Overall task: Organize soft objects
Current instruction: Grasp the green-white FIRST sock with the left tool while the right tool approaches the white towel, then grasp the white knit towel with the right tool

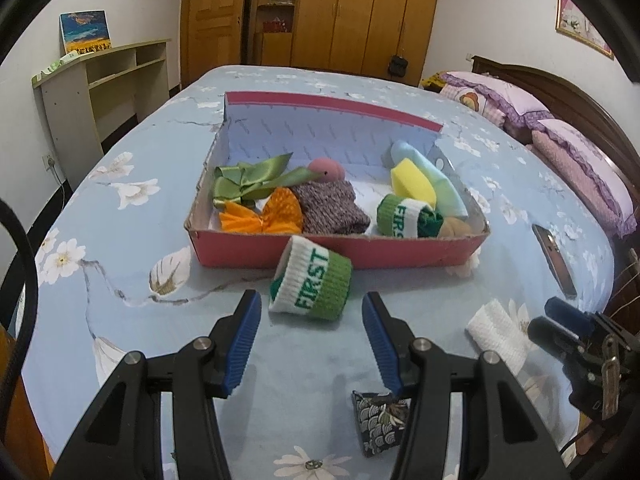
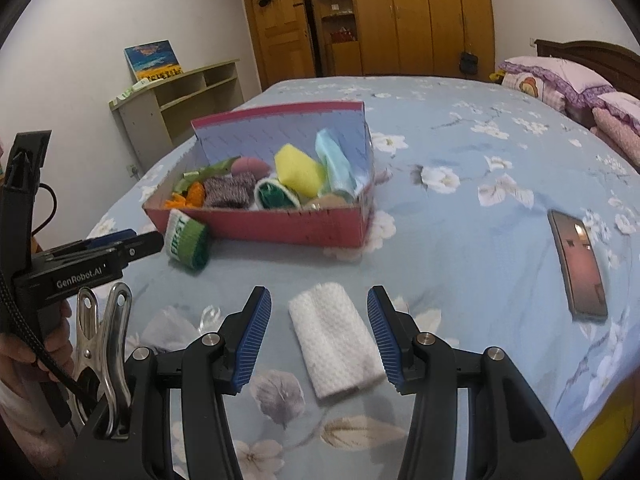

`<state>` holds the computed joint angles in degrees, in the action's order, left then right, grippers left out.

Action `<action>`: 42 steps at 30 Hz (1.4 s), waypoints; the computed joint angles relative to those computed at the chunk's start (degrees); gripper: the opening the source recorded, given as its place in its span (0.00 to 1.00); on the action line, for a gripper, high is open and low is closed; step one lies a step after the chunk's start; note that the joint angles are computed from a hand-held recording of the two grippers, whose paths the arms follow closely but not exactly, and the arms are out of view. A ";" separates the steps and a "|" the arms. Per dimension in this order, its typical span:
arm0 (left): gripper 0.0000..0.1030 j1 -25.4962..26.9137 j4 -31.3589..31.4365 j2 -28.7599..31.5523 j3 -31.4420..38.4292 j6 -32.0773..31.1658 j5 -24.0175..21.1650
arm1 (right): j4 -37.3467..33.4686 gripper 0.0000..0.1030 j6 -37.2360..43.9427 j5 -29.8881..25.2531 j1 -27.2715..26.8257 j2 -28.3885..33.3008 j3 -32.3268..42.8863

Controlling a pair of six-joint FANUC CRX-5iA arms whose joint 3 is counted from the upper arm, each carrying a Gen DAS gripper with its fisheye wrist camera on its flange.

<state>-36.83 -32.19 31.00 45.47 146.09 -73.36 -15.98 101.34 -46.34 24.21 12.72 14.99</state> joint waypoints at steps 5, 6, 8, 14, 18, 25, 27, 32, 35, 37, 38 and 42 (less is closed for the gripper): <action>0.54 0.43 1.15 1.03 0.29 -0.58 -0.32 | 0.65 0.51 -0.44 -0.69 -0.04 0.41 -0.97; 0.54 0.47 1.25 1.16 0.25 -0.56 -0.19 | 1.77 0.51 -1.19 -0.26 0.28 0.41 -1.55; 0.54 0.67 1.55 1.48 0.27 -0.91 0.16 | 3.71 0.51 -2.37 0.33 0.86 0.50 -2.35; 0.54 1.16 1.26 3.42 2.03 -1.91 -0.48 | 4.03 0.61 -1.38 0.21 1.00 0.84 -2.67; 0.54 1.81 1.59 4.73 2.82 -1.59 -0.86 | 6.06 0.61 -1.63 0.89 1.82 1.05 -3.54; 0.55 2.79 1.97 7.37 5.71 -1.93 -2.37 | 7.48 0.61 -2.23 0.67 2.10 2.43 -3.41; 0.57 3.00 2.34 8.49 7.20 -2.61 -3.69 | 7.44 0.61 -2.46 0.29 2.00 2.90 -3.02; 0.59 3.37 3.13 8.98 7.50 -3.19 -3.77 | 7.10 0.61 -2.24 0.27 1.80 3.43 -2.82; 0.60 3.59 3.57 8.77 7.01 -3.11 -3.34 | 6.90 0.61 -2.19 0.32 1.72 3.53 -2.89; 0.60 3.54 3.57 8.74 7.01 -3.00 -3.59 | 6.57 0.62 -2.09 0.42 1.58 3.62 -2.90; 0.60 3.47 3.56 8.68 6.98 -2.85 -3.73 | 6.12 0.62 -1.99 0.38 1.42 3.71 -2.80; 0.55 3.15 3.31 7.95 6.34 -2.12 -3.55 | 4.02 0.62 -1.14 0.06 0.67 3.97 -2.27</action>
<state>-33.68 -28.88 38.95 51.81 143.97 -76.92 -11.96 100.21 -46.28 24.87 16.69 12.72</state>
